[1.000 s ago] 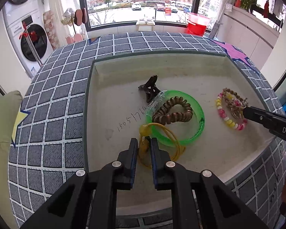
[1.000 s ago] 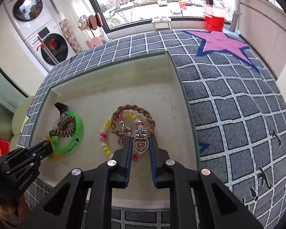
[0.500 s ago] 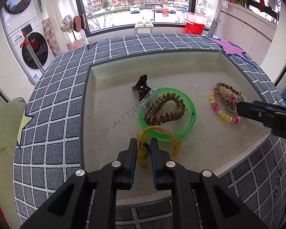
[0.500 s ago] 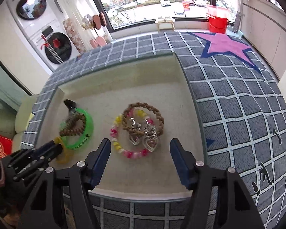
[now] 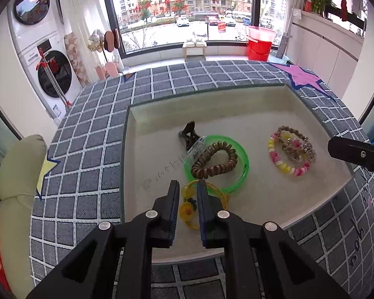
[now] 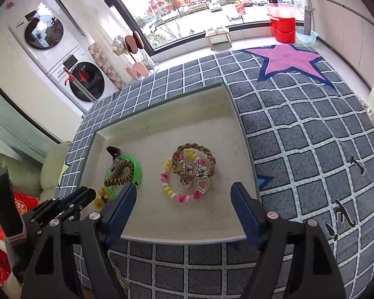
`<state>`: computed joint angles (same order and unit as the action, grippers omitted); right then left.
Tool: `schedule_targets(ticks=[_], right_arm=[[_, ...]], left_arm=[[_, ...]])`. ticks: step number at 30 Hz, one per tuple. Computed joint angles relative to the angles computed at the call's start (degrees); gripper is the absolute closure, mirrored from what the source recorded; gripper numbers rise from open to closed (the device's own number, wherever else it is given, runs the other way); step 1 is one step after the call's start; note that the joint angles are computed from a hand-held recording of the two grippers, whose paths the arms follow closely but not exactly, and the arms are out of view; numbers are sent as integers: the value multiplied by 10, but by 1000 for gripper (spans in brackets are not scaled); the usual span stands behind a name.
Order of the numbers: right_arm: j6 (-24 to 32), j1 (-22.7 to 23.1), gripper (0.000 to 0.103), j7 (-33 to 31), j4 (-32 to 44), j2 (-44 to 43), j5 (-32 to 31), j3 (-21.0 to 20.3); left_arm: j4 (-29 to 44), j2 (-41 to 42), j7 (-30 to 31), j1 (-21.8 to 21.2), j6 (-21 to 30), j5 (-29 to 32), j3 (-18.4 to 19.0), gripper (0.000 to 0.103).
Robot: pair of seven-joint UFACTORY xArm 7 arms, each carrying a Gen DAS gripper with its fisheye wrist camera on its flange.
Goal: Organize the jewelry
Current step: 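Release both items in the tray and withdraw both tools toward the remaining clips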
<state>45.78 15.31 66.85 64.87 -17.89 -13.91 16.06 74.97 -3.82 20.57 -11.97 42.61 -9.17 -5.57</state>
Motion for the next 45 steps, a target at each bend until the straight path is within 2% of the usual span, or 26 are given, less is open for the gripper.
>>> schedule_targets(ticks=[9,11,13,14,15,17,18,27,33,39,45], right_arm=[[-3,-6,17,16,-23,-37,6,3],[-6,-7,14,15,-29,-45,11,3],[3,-10,0,12,-26,-47,6,9],[6,-11,0,12,-25,-49,2,12],[7,-14,0,14,-25,-51,-4,16],[9,-15,0,16,-25,-52,-7,20],[8,-15,0,19,-27,-54,-7,21],[8,-33,0,62,-39,-82,-56,56],[10,-21,0,69,-32,-87,-45,59],[78,2,0,40,-8,-78,-19,63],[110,26,0,32,4,-71,1,67]], left_arm=[[7,-9,-12,1,0,-10,3,75],[5,-12,-21,2,-4,3,1,75],[4,-15,-21,3,-2,1,3,72],[5,-17,-24,3,0,1,4,39],[2,-20,-32,5,-3,4,4,0],[-22,-38,-42,6,-41,10,3,0],[-25,-43,-39,5,-42,13,4,0],[-73,-89,-41,7,-39,32,8,0],[-101,-125,-1,2,-16,-4,28,0],[-150,-180,15,8,-9,-13,37,0],[-185,-219,31,12,19,-25,56,0]])
